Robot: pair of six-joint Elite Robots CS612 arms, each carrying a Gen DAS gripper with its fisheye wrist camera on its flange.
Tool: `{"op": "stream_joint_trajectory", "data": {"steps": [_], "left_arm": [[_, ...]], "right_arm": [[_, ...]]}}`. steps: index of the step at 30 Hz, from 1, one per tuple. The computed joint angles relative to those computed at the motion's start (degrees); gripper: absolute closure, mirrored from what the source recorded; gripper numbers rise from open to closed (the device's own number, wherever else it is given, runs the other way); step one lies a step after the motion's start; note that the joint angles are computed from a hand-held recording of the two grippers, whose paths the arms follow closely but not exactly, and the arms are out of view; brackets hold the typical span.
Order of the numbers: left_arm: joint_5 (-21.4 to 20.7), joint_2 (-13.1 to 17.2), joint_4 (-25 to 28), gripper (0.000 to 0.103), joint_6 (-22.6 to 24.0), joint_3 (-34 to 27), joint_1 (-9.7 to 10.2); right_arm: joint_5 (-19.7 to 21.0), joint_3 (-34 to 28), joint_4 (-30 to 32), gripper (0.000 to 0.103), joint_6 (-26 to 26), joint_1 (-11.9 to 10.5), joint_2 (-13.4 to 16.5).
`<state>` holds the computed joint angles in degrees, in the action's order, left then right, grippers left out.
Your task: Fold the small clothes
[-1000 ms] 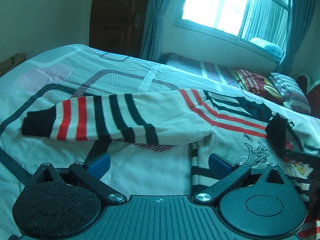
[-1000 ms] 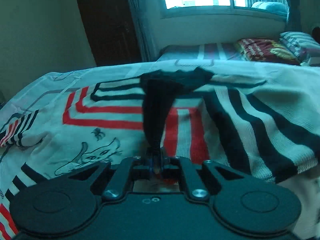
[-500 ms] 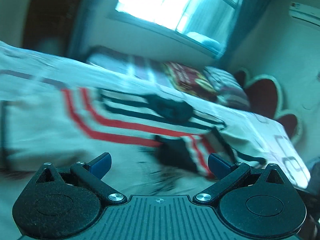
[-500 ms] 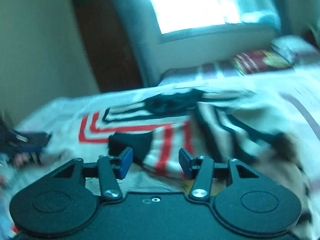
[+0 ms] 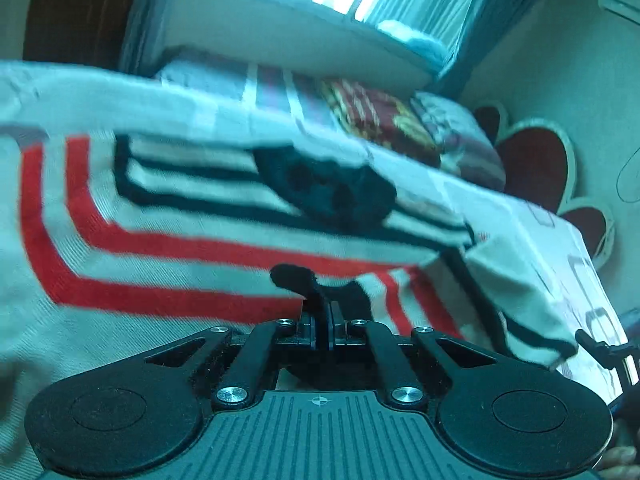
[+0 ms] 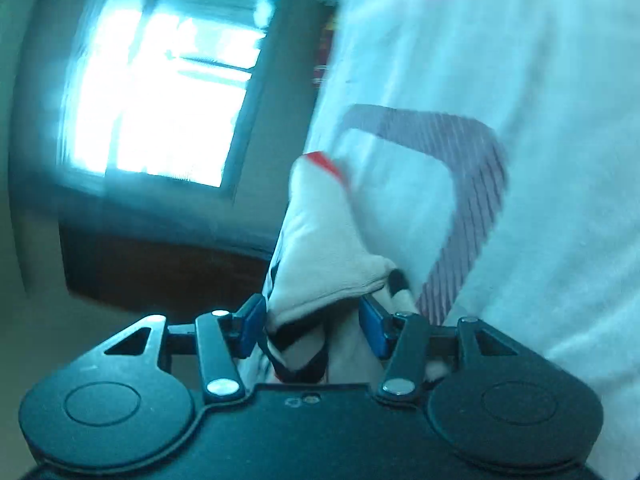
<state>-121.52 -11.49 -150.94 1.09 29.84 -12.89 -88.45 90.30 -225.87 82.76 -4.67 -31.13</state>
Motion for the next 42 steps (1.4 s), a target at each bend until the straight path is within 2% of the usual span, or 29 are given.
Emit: {"op": "stream_joint_trajectory", "data": {"steps": [2, 4, 5, 6, 9, 10, 12, 14, 16, 17, 19, 20, 21, 23, 24, 26, 28, 30, 32, 33, 34, 35, 37, 38, 39, 40, 41, 42], "left_arm": [[-0.20, -0.38, -3.25, 0.098, -1.39, 0.94, 0.43], [-0.52, -0.82, -4.85, 0.098, -2.10, 1.74, 0.85], [-0.59, -0.97, -4.87, 0.098, -2.30, 1.85, 1.09], [-0.01, -1.41, -5.20, 0.098, -2.57, 2.62, 1.21], [4.00, -2.29, -2.61, 0.098, -2.74, 4.09, 1.35], [6.37, -2.71, -0.88, 0.098, -1.67, 4.85, 1.21], [6.25, -2.67, -2.33, 0.098, -1.41, 5.83, 1.33], [7.14, -3.42, -3.65, 0.098, -0.96, 7.10, 1.15], [7.70, -4.42, -8.13, 0.098, 0.18, 9.31, 0.90], [9.09, -4.69, -8.17, 0.098, 1.75, 9.64, 0.62], [10.01, -4.13, -3.76, 0.098, 2.07, 8.04, 0.53], [9.54, -3.71, -3.48, 0.098, 1.72, 7.49, 0.63], [9.14, -3.76, -3.74, 0.098, 1.77, 7.63, 0.73], [8.63, -3.73, -3.74, 0.098, 1.65, 7.59, 0.83], [8.41, -3.69, -3.83, 0.098, 1.46, 7.53, 0.88], [8.08, -3.65, -4.54, 0.098, 1.37, 7.56, 0.93], [7.80, -3.52, -5.75, 0.098, 0.33, 7.47, 1.07], [8.15, -3.39, -6.48, 0.098, -0.27, 7.18, 1.09], [8.69, -3.12, -5.09, 0.098, 0.78, 6.50, 1.00], [8.94, -3.03, -4.32, 0.098, 1.44, 6.30, 0.97], [8.95, -2.91, -3.81, 0.098, 2.15, 6.08, 0.98], [8.86, -2.85, -4.19, 0.098, 1.99, 6.02, 1.03], [8.81, -3.26, -7.91, 0.098, 0.71, 7.10, 1.14], [9.57, -3.43, -8.81, 0.098, 1.89, 7.36, 1.05], [10.83, -3.54, -7.78, 0.098, 3.88, 7.27, 0.83], [11.50, -3.27, -5.12, 0.098, 5.40, 6.40, 0.71], [11.57, -2.66, -2.83, 0.098, 5.84, 5.14, 0.73], [10.71, -2.31, -2.94, 0.098, 5.54, 4.67, 0.91]], "right_arm": [[0.16, -0.73, -0.18, 0.057, 1.87, -0.11, 0.33], [-0.54, -0.92, 1.26, 0.059, 0.53, 0.02, -0.03], [-1.40, -0.71, 3.06, 0.073, -1.22, 0.22, -0.60], [-2.01, -0.68, 5.35, 0.095, -4.09, 0.45, -1.23], [-5.81, -0.68, 13.38, 0.095, -16.87, 1.81, -2.86], [-5.93, -1.00, 16.77, 0.095, -18.94, 2.00, -3.18], [-6.67, -1.03, 18.00, 0.096, -21.37, 2.32, -3.35], [-7.29, -1.20, 19.44, 0.096, -23.13, 2.50, -3.78], [-7.95, -0.89, 19.62, 0.096, -24.83, 2.74, -4.17], [-7.61, -0.92, 20.20, 0.094, -25.34, 2.76, -4.38], [-4.23, -0.50, 20.92, 0.094, -24.50, 1.92, -4.57], [-2.85, 0.04, 20.81, 0.088, -24.39, 1.58, -5.00], [-2.01, 0.80, 19.42, 0.075, -25.53, 1.36, -5.39], [-3.58, 2.75, 14.21, 0.069, -29.89, 1.59, -6.13], [-4.67, 3.23, 13.47, 0.065, -31.64, 1.54, -6.51], [-5.13, 3.16, 13.94, 0.063, -31.38, 0.75, -6.63], [-3.15, 2.23, 15.63, 0.063, -30.02, -0.59, -6.15], [-0.66, 0.65, 18.65, 0.066, -30.46, -1.47, -5.45], [4.78, -0.78, 21.65, 0.071, -32.79, -2.26, -4.78], [5.28, -1.18, 22.25, 0.073, -34.74, -2.18, -4.58], [4.29, -1.20, 23.04, 0.076, -37.58, -1.88, -4.74], [2.27, -1.19, 24.94, 0.091, -40.12, -1.48, -5.14], [-0.06, -0.79, 25.78, 0.093, -40.64, -0.84, -5.86], [-2.85, -0.77, 26.19, 0.100, -42.98, -0.08, -6.24], [-4.99, -0.95, 27.02, 0.102, -45.41, 0.52, -6.35], [-5.58, -1.20, 29.15, 0.102, -45.97, 0.71, -6.33], [-4.30, -0.64, 28.89, 0.103, -44.78, 0.32, -6.45], [-3.18, -0.36, 28.22, 0.101, -43.21, -0.13, -6.56]]}}
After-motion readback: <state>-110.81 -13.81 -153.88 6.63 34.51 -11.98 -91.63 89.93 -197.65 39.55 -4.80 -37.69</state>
